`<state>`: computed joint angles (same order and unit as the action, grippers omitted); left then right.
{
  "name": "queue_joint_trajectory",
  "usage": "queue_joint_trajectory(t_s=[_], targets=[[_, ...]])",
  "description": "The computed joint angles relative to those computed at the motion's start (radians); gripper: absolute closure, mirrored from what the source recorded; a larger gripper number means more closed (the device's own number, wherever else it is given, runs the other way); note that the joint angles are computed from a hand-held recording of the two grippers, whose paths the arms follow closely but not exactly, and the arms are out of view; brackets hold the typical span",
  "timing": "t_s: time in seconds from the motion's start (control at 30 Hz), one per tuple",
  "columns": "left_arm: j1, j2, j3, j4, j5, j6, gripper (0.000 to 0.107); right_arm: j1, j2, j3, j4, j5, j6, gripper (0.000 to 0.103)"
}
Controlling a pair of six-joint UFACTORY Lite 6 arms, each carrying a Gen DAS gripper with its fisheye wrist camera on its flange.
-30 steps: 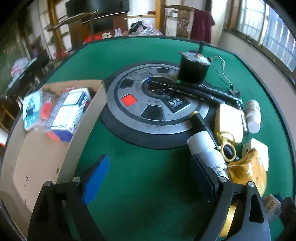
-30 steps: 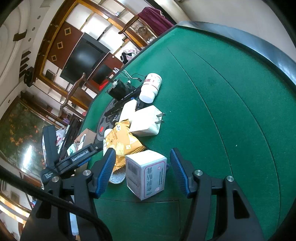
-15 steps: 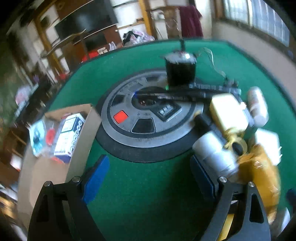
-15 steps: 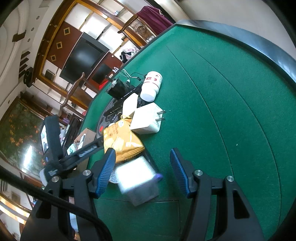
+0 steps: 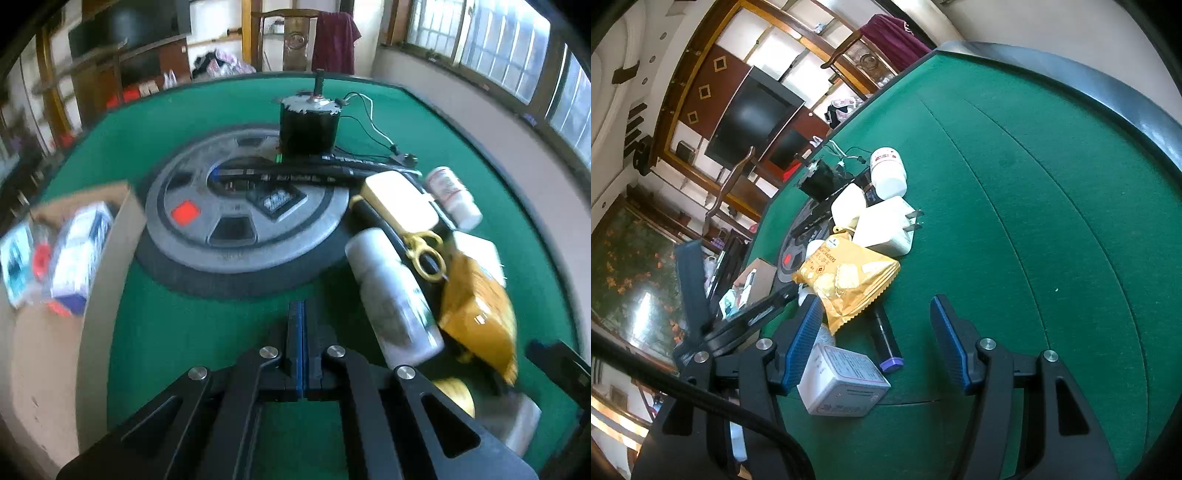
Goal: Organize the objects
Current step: 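Grasp the yellow tape roll on the table with left tool, then carry the tape roll to the tray with left tool while right tool carries the white box there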
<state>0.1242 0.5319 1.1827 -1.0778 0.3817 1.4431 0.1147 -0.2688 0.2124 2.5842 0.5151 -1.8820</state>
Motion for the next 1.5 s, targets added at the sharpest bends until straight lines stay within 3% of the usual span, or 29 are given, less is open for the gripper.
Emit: queue_joint_trajectory(t_s=[0.1, 0.17, 0.3, 0.33, 0.43, 0.57, 0.73, 0.77, 0.9, 1.03, 1.13, 1.23, 1.33, 1.5], targets=[[0.105, 0.005, 0.024, 0.084, 0.170, -0.096, 0.106, 0.000, 0.001, 0.006, -0.015, -0.009, 0.010, 0.043], [0.163, -0.017, -0.002, 0.076, 0.264, -0.064, 0.099, 0.003, -0.002, 0.009, -0.015, -0.019, 0.008, 0.043], [0.227, -0.138, -0.155, -0.051, 0.359, 0.175, 0.038, 0.020, -0.002, 0.016, 0.004, -0.041, -0.005, 0.043], [0.225, -0.181, -0.206, -0.095, 0.349, 0.249, 0.035, 0.024, 0.000, 0.020, 0.007, -0.045, -0.007, 0.043], [0.185, -0.287, -0.339, -0.228, 0.301, 0.467, 0.035, 0.032, -0.004, 0.020, 0.025, -0.058, -0.020, 0.043], [0.077, -0.360, -0.441, -0.467, 0.141, 0.713, 0.035, 0.034, -0.016, 0.008, 0.042, -0.057, -0.032, 0.043], [0.014, -0.363, -0.453, -0.575, 0.122, 0.799, 0.038, 0.034, -0.034, -0.001, 0.038, -0.051, -0.032, 0.043], [0.019, -0.359, -0.452, -0.562, 0.136, 0.797, 0.041, 0.038, -0.043, -0.005, 0.040, -0.053, -0.037, 0.043], [0.032, -0.409, -0.491, -0.505, 0.172, 0.810, 0.073, 0.038, -0.099, -0.021, -0.039, -0.052, 0.007, 0.043], [0.061, -0.414, -0.488, -0.405, 0.220, 0.771, 0.074, 0.094, -0.239, -0.049, -0.077, -0.183, 0.031, 0.043], [0.086, -0.383, -0.459, -0.318, 0.262, 0.719, 0.064, 0.105, -0.330, -0.070, -0.262, -0.263, 0.207, 0.043], [0.125, -0.341, -0.424, -0.229, 0.322, 0.683, 0.063, 0.124, -0.403, -0.086, -0.447, -0.322, 0.390, 0.043], [0.173, -0.324, -0.401, -0.170, 0.392, 0.693, 0.054, 0.175, -0.438, -0.081, -0.609, -0.365, 0.543, 0.043], [0.162, -0.324, -0.388, -0.138, 0.391, 0.721, 0.053, 0.237, -0.420, -0.058, -0.729, -0.396, 0.637, 0.043]])
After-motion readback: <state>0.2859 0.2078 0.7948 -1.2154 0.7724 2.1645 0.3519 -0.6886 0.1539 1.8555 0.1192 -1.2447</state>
